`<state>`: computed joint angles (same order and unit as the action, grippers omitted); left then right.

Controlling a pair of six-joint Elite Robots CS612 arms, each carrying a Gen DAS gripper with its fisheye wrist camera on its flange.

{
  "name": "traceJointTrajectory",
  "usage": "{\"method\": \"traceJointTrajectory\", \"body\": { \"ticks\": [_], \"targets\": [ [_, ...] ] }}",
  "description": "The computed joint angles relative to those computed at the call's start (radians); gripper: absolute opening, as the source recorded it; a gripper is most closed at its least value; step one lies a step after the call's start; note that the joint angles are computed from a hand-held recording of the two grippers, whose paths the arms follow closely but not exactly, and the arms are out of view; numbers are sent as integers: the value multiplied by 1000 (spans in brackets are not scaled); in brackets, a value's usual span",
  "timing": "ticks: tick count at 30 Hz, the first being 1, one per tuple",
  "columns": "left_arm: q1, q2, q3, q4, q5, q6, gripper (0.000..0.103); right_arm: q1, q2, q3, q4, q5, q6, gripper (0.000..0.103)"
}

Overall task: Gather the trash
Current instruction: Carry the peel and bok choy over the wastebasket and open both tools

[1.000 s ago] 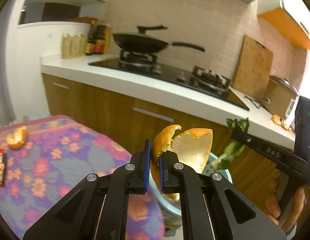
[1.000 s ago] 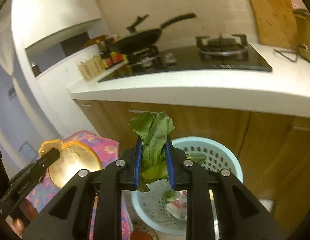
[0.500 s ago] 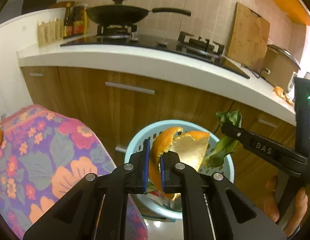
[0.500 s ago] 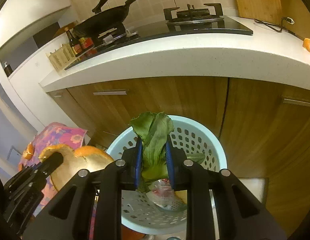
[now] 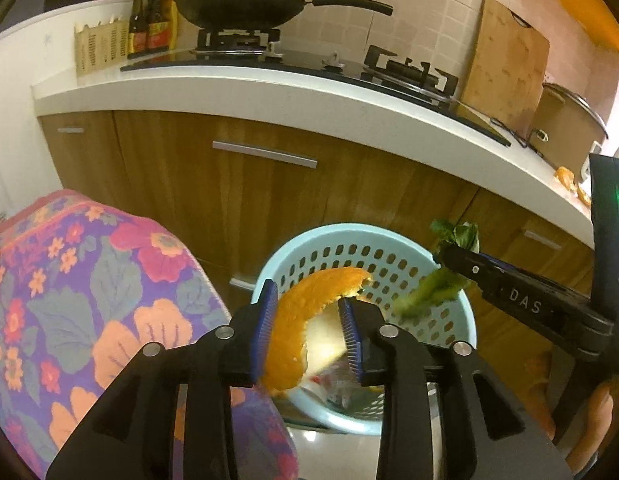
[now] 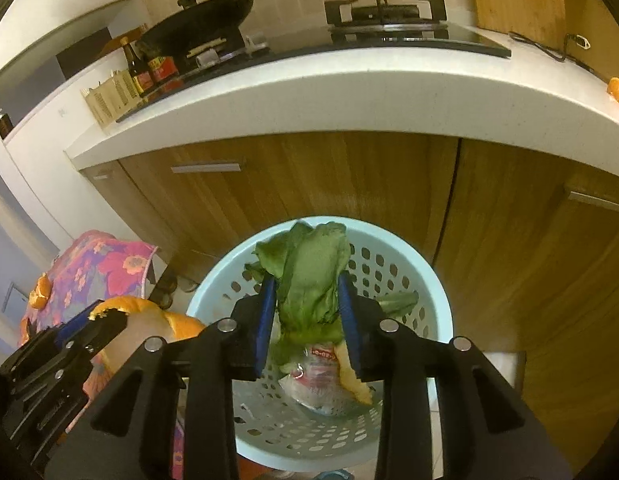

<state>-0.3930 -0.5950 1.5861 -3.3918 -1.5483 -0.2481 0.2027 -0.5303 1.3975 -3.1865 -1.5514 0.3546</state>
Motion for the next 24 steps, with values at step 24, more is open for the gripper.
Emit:
{"method": "traceJointTrajectory", "body": {
  "ticks": [24],
  "targets": [
    [-4, -46, 68, 79, 31, 119, 58, 24, -29, 23, -48, -22, -49, 50]
  ]
}}
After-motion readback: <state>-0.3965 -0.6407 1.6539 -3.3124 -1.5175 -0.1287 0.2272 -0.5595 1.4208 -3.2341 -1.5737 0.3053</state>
